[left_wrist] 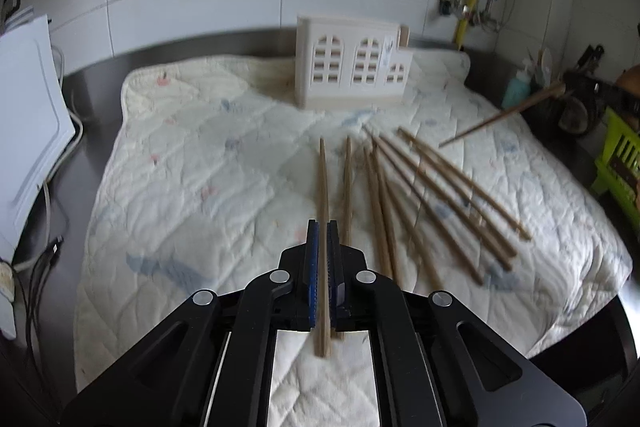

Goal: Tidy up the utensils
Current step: 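Lift the left gripper's chopstick toward the white holder while the right gripper carries its own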

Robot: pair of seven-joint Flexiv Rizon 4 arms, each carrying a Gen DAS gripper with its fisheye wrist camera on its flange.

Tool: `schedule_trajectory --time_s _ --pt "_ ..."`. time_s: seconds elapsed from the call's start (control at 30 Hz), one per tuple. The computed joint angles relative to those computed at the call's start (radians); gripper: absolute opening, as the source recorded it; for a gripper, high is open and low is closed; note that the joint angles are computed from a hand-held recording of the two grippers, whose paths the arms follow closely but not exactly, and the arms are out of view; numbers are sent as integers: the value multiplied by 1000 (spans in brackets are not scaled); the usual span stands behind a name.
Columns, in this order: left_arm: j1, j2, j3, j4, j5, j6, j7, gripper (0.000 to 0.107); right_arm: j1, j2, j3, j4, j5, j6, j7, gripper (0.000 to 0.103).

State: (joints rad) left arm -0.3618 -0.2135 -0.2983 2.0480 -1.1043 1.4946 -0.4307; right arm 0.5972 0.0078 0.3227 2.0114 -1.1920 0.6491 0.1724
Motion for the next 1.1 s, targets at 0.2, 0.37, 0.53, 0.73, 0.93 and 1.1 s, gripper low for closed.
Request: schedule_trajectory --time_s 0.2,0.37,0.53,0.73,0.93,1.1 --pt "10 -31 30 28 158 -41 -135 5 3 -3 1 4 -2 8 12 6" --pt "43 -55 15 27 236 -48 -204 16 6 -6 1 4 4 9 9 6" --pt "80 -62 -32 38 236 -24 -196 15 6 -11 -2 6 11 14 10 6" --pt "93 -71 -35 21 346 -23 -291 5 7 -18 -6 -3 4 14 12 7" --pt "161 -34 -160 7 28 -74 -114 5 7 -10 -7 -16 2 13 -8 6" --pt "140 2 -153 -41 -192 -118 32 5 2 -4 -9 -43 -12 7 -43 6"
